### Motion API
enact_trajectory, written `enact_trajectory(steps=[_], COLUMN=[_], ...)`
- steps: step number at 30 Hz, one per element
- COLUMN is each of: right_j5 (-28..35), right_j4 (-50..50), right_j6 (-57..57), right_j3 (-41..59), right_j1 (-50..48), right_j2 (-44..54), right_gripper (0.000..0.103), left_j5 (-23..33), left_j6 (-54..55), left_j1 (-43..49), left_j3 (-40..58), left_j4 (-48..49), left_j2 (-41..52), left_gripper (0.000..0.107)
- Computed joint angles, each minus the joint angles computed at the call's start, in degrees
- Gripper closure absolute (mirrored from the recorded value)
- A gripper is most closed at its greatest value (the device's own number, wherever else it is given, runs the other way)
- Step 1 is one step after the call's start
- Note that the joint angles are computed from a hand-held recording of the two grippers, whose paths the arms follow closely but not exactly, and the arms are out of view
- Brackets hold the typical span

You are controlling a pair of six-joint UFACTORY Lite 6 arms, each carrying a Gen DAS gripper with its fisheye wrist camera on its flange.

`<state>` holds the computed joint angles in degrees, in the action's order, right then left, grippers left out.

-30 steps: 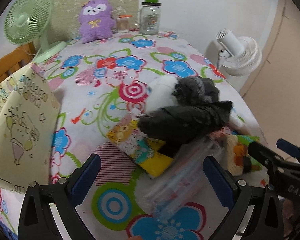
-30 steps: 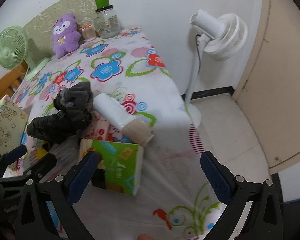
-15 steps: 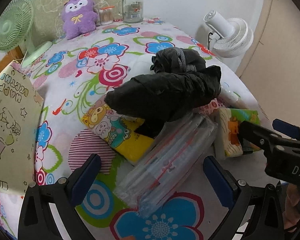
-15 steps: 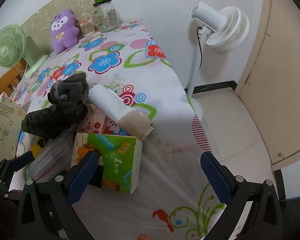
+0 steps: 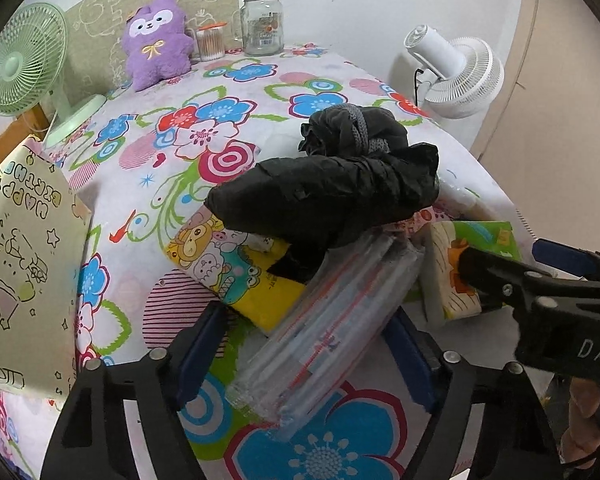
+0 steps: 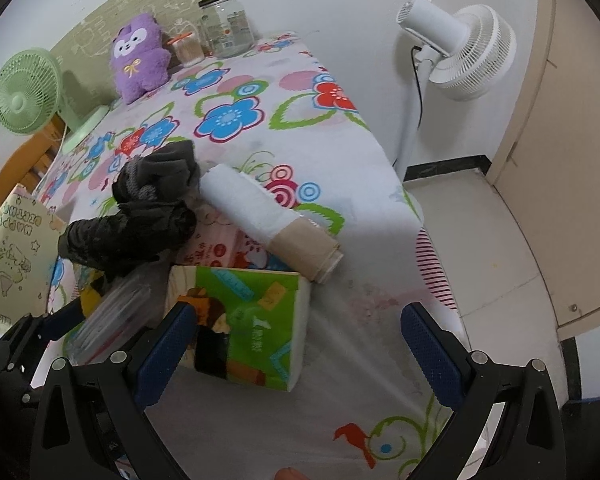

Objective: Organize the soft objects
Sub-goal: 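Grasp the clear straw bag with the left tool while the right tool grasps the green tissue pack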

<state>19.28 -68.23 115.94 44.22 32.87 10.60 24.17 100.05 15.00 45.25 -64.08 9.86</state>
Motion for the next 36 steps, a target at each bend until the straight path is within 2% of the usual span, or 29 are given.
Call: enact_trajectory(steps=[8, 17, 22, 25, 33, 36], right_j5=[-2.26, -3.45, 2.32, 3.35, 9.58, 9.01], right_j4=[2.69, 8.76, 12.68, 12.45, 13.75, 13.15], right_j6=[-2.71, -8.64, -13.08, -12.63, -13.3, -12.46], right_j3=[2.32, 5.93, 10.3, 10.74, 12.8, 11.97], right_j1=[0.37, 1.23, 3.3, 3.45, 5.03, 4.87], right_j2=[1.84, 4.72, 8.77, 9.42, 10.82, 10.09], right_gripper=[0.0, 0.0, 0.0, 0.001, 0.025, 0.026], left_j5=[0.87, 1.44, 2.04, 2.19, 2.56, 2.78], left_j6=[-0.95, -0.96, -1.77, -1.92, -2.46, -2.41], left_j1=[0.8, 1.94, 2.59, 2.79, 3.3, 3.43], left_j3=[-0.54, -1.32, -1.13, -1.18, -0.71, -0.64], left_j4=[1.8, 2.47, 3.58, 3.79, 4.27, 4.18], left_j2=[-1.05, -1.97, -2.03, -2.18, -1.81, -1.93], left_gripper=[0.038, 0.039, 0.039, 0.039, 0.039, 0.039])
